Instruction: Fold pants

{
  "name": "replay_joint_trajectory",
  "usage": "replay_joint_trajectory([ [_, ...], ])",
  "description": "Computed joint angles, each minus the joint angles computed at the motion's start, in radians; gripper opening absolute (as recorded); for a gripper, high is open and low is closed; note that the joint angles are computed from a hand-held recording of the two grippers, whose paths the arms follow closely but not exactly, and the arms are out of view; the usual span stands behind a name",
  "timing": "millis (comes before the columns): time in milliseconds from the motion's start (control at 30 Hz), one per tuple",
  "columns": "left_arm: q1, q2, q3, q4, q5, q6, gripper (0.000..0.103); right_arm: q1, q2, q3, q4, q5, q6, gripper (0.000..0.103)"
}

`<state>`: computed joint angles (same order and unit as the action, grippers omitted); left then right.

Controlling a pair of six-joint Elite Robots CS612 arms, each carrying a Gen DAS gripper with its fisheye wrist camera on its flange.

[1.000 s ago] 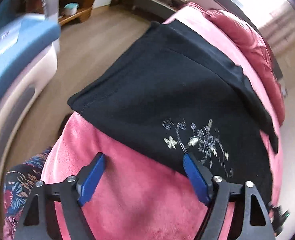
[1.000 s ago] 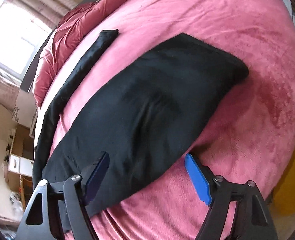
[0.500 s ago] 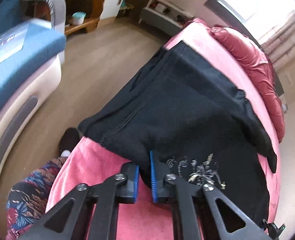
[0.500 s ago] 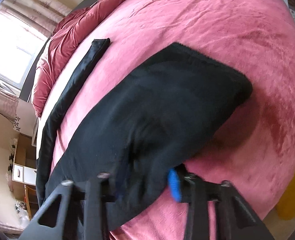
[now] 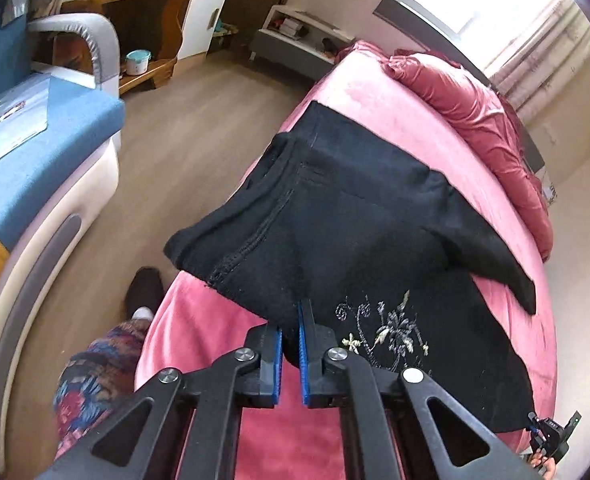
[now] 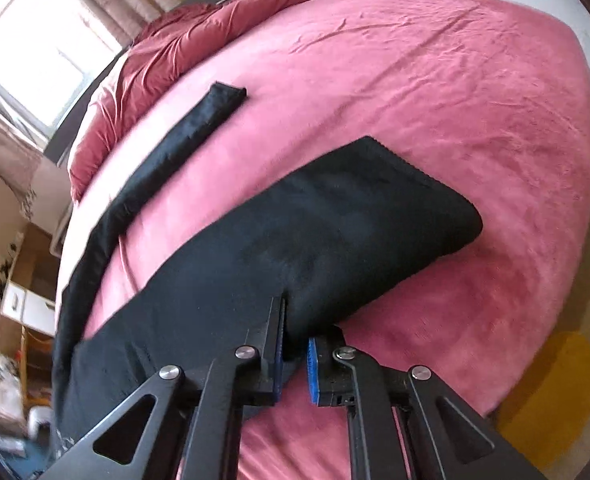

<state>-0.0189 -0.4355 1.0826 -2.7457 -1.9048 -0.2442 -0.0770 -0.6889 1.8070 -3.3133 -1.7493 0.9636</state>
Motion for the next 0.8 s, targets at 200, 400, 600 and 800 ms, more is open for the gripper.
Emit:
replay_joint_trajectory([
  [200, -0.008, -0.026, 0.05, 0.059, 0.044, 0.084, 0.007, -0.009, -0.004, 0.047, 0.014, -0.007, 0.046, 0.009],
  [400, -0.021, 0.002, -0.009, 0.186, 0.134, 0.104, 0.023, -0.011, 0.0, 0.017, 0.131, -0.021, 0.042, 0.009],
  [600, -0.011, -0.029, 0.022, 0.133, 0.209, 0.152, 0.03, 0.016, -0.043, 0.018, 0.235, -0.117, -0.006, 0.046],
  [800, -0.001, -0.017, -0.022, 0.038, 0.206, 0.149, 0.03, 0.053, -0.04, -0.053, 0.245, -0.133, -0.135, 0.053],
])
